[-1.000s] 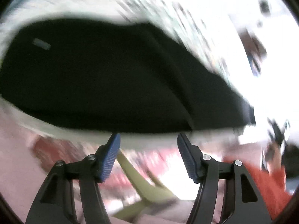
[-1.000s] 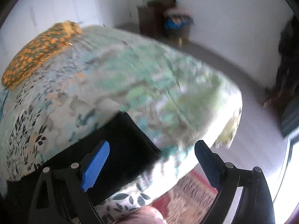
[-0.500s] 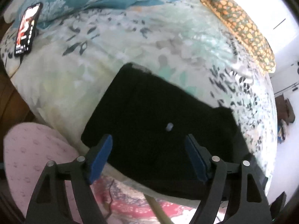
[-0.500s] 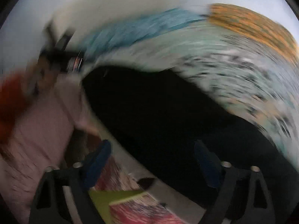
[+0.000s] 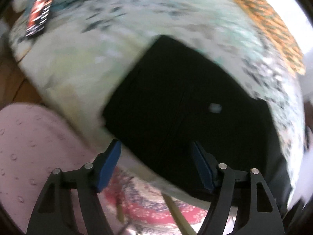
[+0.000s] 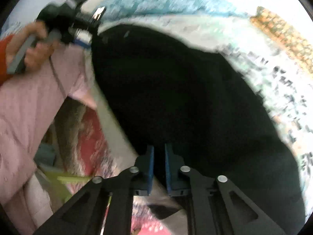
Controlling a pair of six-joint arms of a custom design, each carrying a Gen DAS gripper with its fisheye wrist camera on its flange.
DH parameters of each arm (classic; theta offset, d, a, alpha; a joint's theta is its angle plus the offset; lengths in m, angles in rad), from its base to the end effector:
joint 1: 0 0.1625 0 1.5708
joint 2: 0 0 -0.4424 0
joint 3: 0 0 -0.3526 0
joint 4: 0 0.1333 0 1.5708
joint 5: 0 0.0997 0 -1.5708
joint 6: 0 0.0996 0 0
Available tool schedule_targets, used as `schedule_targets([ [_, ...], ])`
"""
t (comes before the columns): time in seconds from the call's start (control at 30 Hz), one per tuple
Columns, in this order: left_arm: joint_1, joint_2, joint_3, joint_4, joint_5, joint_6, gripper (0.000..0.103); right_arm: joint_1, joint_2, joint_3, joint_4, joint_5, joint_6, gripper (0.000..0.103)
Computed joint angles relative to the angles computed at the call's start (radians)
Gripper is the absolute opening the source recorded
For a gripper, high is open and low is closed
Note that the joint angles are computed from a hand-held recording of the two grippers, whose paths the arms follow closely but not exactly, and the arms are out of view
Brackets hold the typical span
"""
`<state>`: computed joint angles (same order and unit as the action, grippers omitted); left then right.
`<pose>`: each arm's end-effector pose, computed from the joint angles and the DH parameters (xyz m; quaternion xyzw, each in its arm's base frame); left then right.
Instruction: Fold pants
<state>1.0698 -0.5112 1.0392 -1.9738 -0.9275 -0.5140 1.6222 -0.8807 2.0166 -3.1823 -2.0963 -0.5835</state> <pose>-0.2050 -0.7763 0.1098 0.0136 0.9470 -0.1015 0.3045 0.1119 -0.5533 0.1529 0.2348 -0.9107 0.1531 0.3034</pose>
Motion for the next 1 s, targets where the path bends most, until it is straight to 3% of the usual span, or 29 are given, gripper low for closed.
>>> schedule_targets([
  [0.03, 0.009, -0.007, -0.002, 0.003, -0.006, -0.036, 0.057, -0.001, -0.005, 0.016, 0.002, 0.017, -0.005, 0.010],
  [0.1, 0.008, -0.023, 0.020, -0.032, 0.000, -0.041, 0.055, -0.006, -0.033, 0.030, 0.069, 0.061, 0.033, 0.010],
  [0.13, -0.001, -0.033, 0.043, -0.065, 0.017, -0.026, 0.057, 0.001, -0.035, 0.043, 0.055, 0.048, 0.033, 0.011],
  [0.17, -0.012, -0.038, 0.062, -0.093, 0.038, -0.007, 0.066, 0.006, -0.034, 0.048, 0.039, 0.039, 0.028, 0.021],
  [0.2, -0.027, -0.043, 0.084, -0.134, 0.062, 0.029, 0.070, 0.008, -0.042, 0.063, 0.017, 0.044, 0.025, 0.039],
  [0.27, -0.056, -0.041, 0.123, -0.245, 0.075, 0.140, 0.083, 0.001, -0.073, 0.095, -0.069, 0.099, 0.037, 0.054],
  [0.33, -0.074, -0.014, 0.106, -0.287, 0.037, 0.242, 0.084, -0.009, -0.094, 0.114, -0.169, 0.115, 0.076, 0.057],
  [0.43, -0.095, 0.050, 0.054, -0.307, -0.020, 0.367, 0.084, -0.033, -0.099, 0.095, -0.276, 0.041, 0.171, 0.065],
  [0.5, -0.109, 0.098, 0.022, -0.320, -0.019, 0.455, 0.085, -0.052, -0.092, 0.083, -0.318, -0.004, 0.207, 0.066],
  [0.57, -0.116, 0.165, -0.032, -0.243, 0.007, 0.536, 0.083, -0.076, -0.086, 0.064, -0.289, -0.041, 0.256, 0.066],
  [0.63, -0.120, 0.199, -0.058, -0.083, 0.098, 0.522, 0.078, -0.088, -0.082, 0.052, -0.204, -0.081, 0.311, 0.066],
  [0.67, -0.124, 0.186, -0.021, -0.053, 0.140, 0.522, 0.078, -0.090, -0.080, 0.057, -0.161, -0.092, 0.337, 0.066],
  [0.73, -0.136, 0.129, 0.065, -0.054, 0.167, 0.512, 0.078, -0.082, -0.067, 0.080, -0.188, -0.105, 0.315, 0.073],
  [0.77, -0.138, 0.114, 0.073, -0.016, 0.166, 0.481, 0.079, -0.076, -0.063, 0.093, -0.208, -0.105, 0.291, 0.082],
  [0.8, -0.137, 0.092, 0.087, 0.016, 0.160, 0.432, 0.081, -0.070, -0.060, 0.099, -0.197, -0.111, 0.291, 0.085],
  [0.9, -0.122, 0.076, 0.064, 0.076, 0.117, 0.321, 0.084, -0.077, -0.068, 0.105, -0.194, -0.094, 0.311, 0.088],
  [1.0, -0.134, 0.053, 0.092, 0.010, 0.100, 0.323, 0.082, -0.087, -0.080, 0.104, -0.178, -0.066, 0.331, 0.089],
])
